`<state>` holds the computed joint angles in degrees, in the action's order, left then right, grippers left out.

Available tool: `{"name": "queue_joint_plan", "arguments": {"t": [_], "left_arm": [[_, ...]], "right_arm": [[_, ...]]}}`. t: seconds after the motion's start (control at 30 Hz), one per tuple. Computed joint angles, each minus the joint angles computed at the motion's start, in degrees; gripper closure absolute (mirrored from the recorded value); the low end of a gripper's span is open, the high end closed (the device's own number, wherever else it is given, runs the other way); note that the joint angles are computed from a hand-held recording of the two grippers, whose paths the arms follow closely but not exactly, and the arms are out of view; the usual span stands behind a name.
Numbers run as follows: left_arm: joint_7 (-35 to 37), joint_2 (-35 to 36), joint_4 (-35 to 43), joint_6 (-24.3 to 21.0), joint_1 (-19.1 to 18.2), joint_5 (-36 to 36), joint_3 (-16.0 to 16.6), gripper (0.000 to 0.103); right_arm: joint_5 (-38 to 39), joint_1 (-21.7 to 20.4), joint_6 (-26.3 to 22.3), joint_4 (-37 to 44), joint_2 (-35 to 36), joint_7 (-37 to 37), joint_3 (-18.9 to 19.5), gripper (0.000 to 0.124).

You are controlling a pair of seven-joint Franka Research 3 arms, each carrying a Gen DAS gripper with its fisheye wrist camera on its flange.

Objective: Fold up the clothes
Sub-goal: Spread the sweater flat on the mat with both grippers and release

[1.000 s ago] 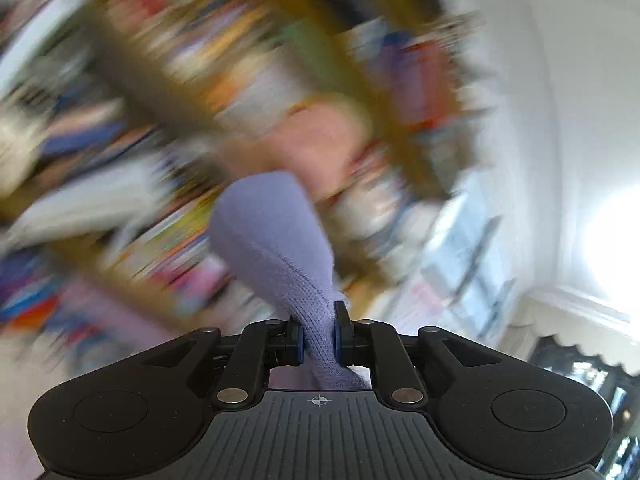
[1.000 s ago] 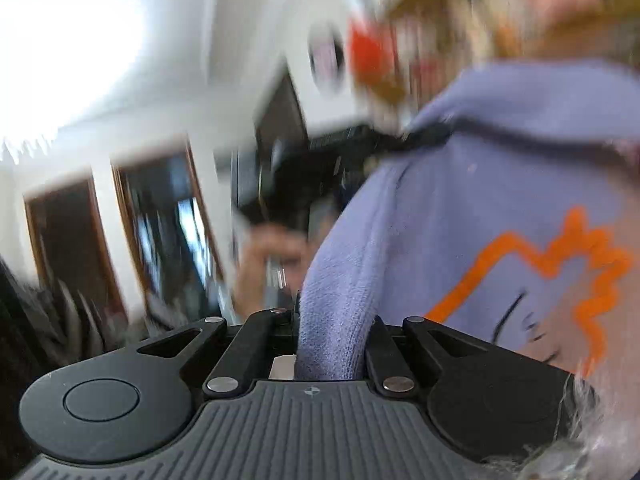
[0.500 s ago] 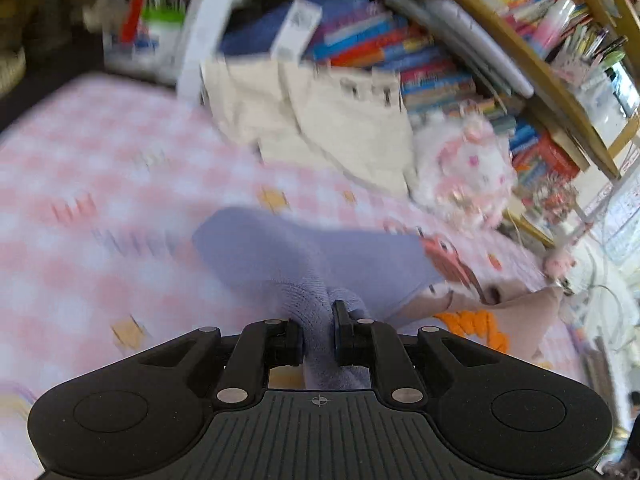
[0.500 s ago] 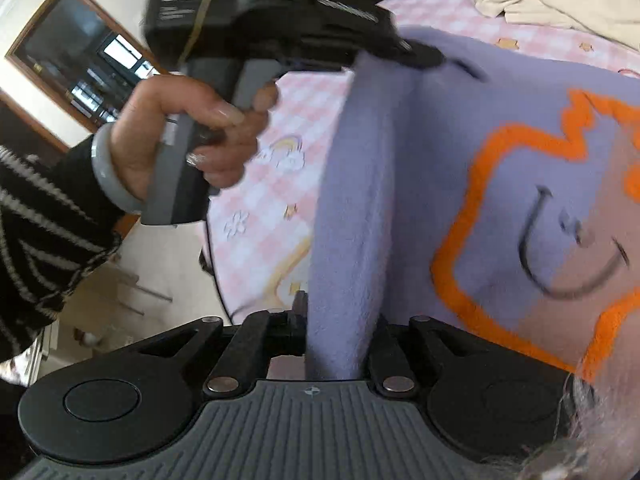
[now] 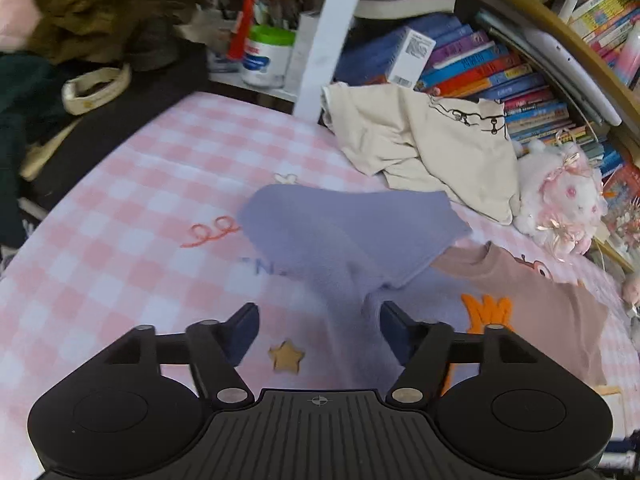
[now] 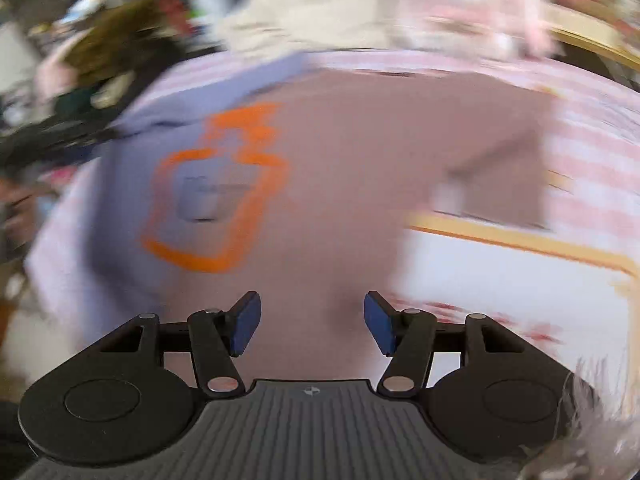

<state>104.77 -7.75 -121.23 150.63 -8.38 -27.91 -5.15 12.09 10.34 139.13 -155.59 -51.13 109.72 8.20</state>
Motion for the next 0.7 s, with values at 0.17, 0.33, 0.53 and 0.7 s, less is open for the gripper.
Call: {"name": "queue_joint_plan", "arguments": {"t": [0.17, 0.33, 0.53, 0.7], "left_arm": [[0.94, -5.46, -5.49, -2.45, -2.33, -4.74, 0.67, 0.030], [-5.65, -6.91, -7.30, -2.74, -3.57, -0.32, -0.97, 0.029], [-12.52, -6.43, -6.90, -3.70, -3.58, 6.95, -1.24, 0.030], [-13.79, -4.52, -5.80, -7.08, -3.19, 10.37, -1.01, 0.037]], "right_arm": [[-1.47, -3.22, -1.80, -1.75, -2.18, 4.61, 1.33, 0.068], [-1.53, -2.10, -1.07, 0.41, 2.37, 5.92, 1.38, 0.073], [-0.54, 2.59, -1.93, 3.24, 5.39, 0.17, -0.50, 0.113], [3.25, 5.69, 0.57, 2.45, 3.01, -5.55, -2.92, 0.115]]}}
